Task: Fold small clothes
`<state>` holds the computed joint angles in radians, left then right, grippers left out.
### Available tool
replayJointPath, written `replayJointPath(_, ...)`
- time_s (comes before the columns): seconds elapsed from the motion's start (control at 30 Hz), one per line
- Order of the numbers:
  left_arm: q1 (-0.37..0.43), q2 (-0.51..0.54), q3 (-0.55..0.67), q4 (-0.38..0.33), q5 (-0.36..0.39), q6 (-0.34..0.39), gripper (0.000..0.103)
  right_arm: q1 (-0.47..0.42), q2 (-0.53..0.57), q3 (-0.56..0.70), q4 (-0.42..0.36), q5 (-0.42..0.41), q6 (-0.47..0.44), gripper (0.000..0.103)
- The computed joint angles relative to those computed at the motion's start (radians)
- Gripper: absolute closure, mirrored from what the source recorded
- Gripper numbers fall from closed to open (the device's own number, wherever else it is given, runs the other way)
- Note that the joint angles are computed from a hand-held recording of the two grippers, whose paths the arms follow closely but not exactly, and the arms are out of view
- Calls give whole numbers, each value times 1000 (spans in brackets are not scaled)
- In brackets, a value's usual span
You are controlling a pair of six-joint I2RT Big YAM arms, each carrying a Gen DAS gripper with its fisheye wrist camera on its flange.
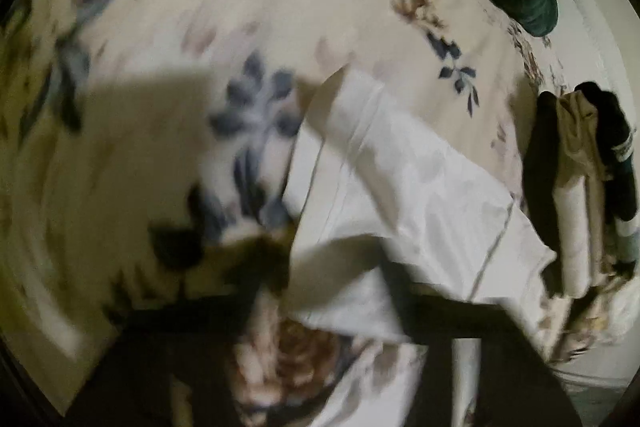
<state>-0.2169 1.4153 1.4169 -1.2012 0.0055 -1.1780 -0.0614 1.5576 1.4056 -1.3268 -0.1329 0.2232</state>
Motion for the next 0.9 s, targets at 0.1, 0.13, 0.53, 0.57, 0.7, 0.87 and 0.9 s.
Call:
replayJointPath(0.1, -24, 24, 66, -59, -98, 51, 98, -6, 4, -6, 4, 6, 20, 45)
replayJointPath(0.13, -37, 25, 89, -72, -137, 82, 100, -10, -1, -17, 10, 6, 20, 45)
replayJointPath(0.53, -249, 178, 429, -111, -368, 405, 100, -109, -23, -57, 16, 8, -19, 45)
replayJointPath(0.57, -279, 205, 462, -102, -345, 440, 100, -123, -25, -60, 17, 8, -30, 45)
replayJointPath(0.7, -376, 332, 579, -146, -243, 546, 95, -178, -33, -50, -6, 18, -76, 45)
replayJointPath(0.87, -440, 340, 571, -199, -233, 554, 77, -261, -27, -11, -81, 10, -156, 45)
replayJointPath(0.9, -443, 319, 544, -196, -226, 543, 49, -281, -26, 1, -99, 8, -180, 45)
